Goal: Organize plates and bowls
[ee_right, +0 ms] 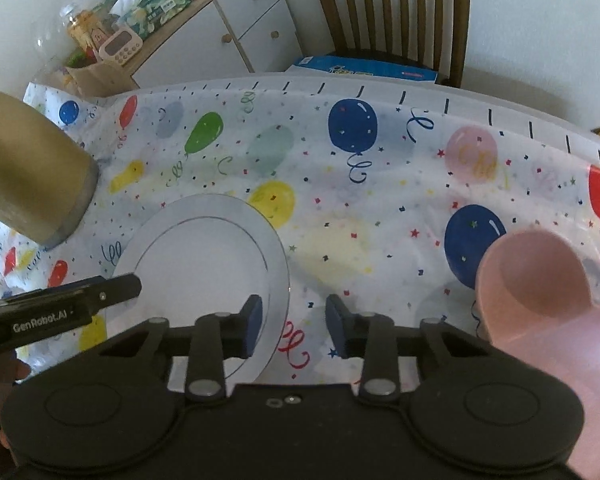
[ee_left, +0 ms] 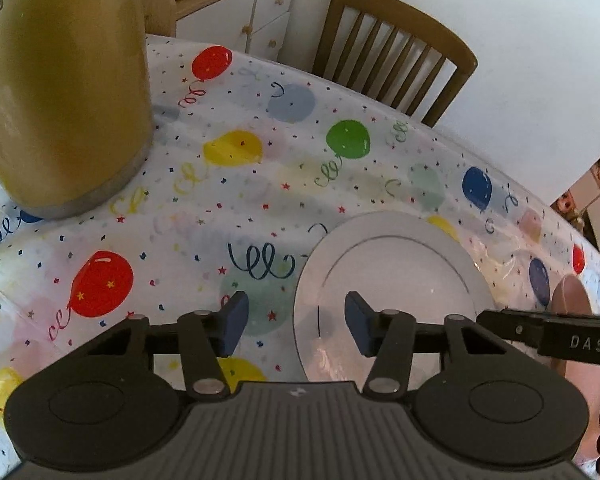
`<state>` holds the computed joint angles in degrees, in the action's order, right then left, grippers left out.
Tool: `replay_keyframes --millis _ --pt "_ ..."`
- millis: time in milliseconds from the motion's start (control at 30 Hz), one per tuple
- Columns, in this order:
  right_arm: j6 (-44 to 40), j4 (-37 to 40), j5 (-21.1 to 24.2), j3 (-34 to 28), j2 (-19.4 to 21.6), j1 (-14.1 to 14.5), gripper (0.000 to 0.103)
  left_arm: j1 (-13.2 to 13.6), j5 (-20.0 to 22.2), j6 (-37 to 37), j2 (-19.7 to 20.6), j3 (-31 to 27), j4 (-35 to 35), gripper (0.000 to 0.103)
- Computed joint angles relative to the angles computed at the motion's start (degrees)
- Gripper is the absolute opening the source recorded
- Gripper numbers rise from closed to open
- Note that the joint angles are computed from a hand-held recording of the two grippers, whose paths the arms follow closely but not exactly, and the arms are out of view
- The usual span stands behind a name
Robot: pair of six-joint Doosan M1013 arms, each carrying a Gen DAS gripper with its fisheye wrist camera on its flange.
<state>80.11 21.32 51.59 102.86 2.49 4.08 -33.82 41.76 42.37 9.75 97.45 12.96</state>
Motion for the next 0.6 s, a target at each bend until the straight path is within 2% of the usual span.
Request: replay_keyframes --millis 33,100,200,300,467,600 --pt "-0.13 0.34 -0.03 0.04 0.02 -0.1 0.029 0.34 -1.06 0.4 -0.2 0.31 -1.38 0.051" --pt "-0.89 1.84 0.07 0.21 0.0 -0.44 0.022 0.89 -3.1 1.36 -0.65 1.01 -3.85 0.037" --pt "-1.62 3.28 0.12 0.33 0.02 -0.66 0.013 1.32 -4.32 2.48 -0.95 1.5 -5.72 0.031" --pt "-1.96 4.39 0.02 0.49 -0.01 -0.83 0.01 2.04 -5.48 3.84 -1.08 1.97 -8.89 0.021" --pt "-1.83 5.35 -0.52 0.94 -0.09 -1.08 0.009 2.74 -6.98 4.94 -1.31 2.86 -11.23 0.015" --pt "-1.54 5.77 -0.97 1.3 -0.4 -1.14 0.008 3.01 -7.74 5.97 -1.66 3.44 -12.33 0.015"
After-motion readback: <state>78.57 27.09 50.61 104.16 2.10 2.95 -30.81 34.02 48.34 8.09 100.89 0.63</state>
